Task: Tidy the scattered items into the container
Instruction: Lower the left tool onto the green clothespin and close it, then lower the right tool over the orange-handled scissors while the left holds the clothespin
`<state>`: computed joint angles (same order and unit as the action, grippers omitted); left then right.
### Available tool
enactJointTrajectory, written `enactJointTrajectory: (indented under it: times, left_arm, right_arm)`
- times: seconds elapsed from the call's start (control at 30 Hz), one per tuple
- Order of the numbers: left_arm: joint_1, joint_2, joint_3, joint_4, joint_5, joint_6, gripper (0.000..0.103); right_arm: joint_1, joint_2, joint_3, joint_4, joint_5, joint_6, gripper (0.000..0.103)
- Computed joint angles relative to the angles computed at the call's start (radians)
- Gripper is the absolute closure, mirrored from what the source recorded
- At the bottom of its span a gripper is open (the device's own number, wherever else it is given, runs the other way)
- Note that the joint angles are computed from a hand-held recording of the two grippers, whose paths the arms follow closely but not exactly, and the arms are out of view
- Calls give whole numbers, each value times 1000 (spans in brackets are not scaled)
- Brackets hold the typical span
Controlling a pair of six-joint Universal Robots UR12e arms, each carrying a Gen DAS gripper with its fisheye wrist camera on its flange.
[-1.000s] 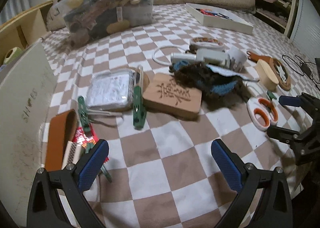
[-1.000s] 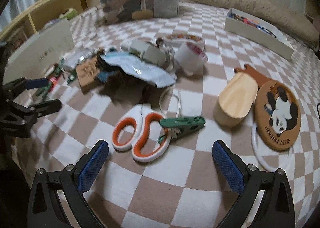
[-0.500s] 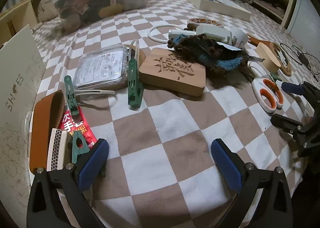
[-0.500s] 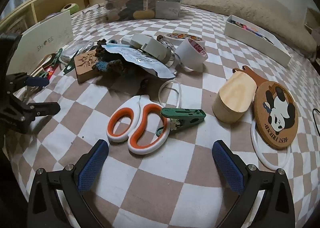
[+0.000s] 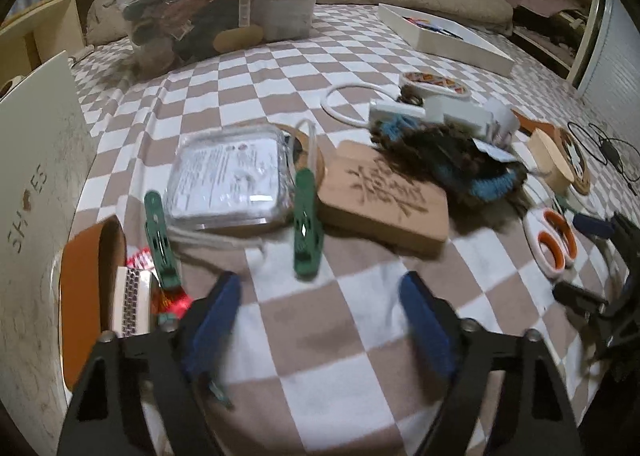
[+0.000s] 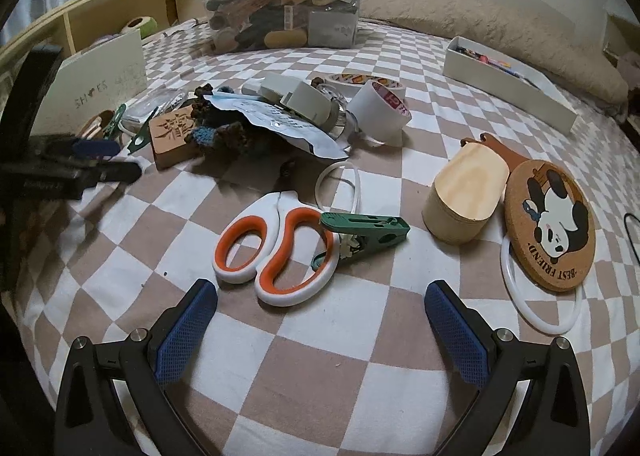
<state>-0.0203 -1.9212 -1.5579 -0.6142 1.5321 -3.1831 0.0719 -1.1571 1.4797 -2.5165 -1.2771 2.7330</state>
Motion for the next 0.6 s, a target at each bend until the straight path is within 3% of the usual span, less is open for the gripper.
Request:
enactJointTrajectory:
  times: [0.13, 0.27, 0.3, 0.4, 0.5, 0.6]
  left_arm:
    - [7, -8, 7, 12, -22, -2, 47]
    - [14, -10, 5, 26, -50, -3, 54]
    - [17, -9, 3, 28, -60, -10, 59]
    - [25, -5, 0, 27, -88, -26, 91]
    - [22, 0, -2, 22, -82, -7, 92]
    - [15, 9, -13, 25, -69, 19, 92]
  right_arm:
    - [-3, 2, -4, 10, 8, 2, 0]
    - [1, 2, -7, 12, -4, 10, 0]
    - [0, 2, -8, 13, -3, 13, 0]
    - [2, 0, -5, 6, -11, 19, 0]
    - [9, -5, -8, 25, -32, 44, 0]
    - [-1, -13, -8, 59, 45, 89, 0]
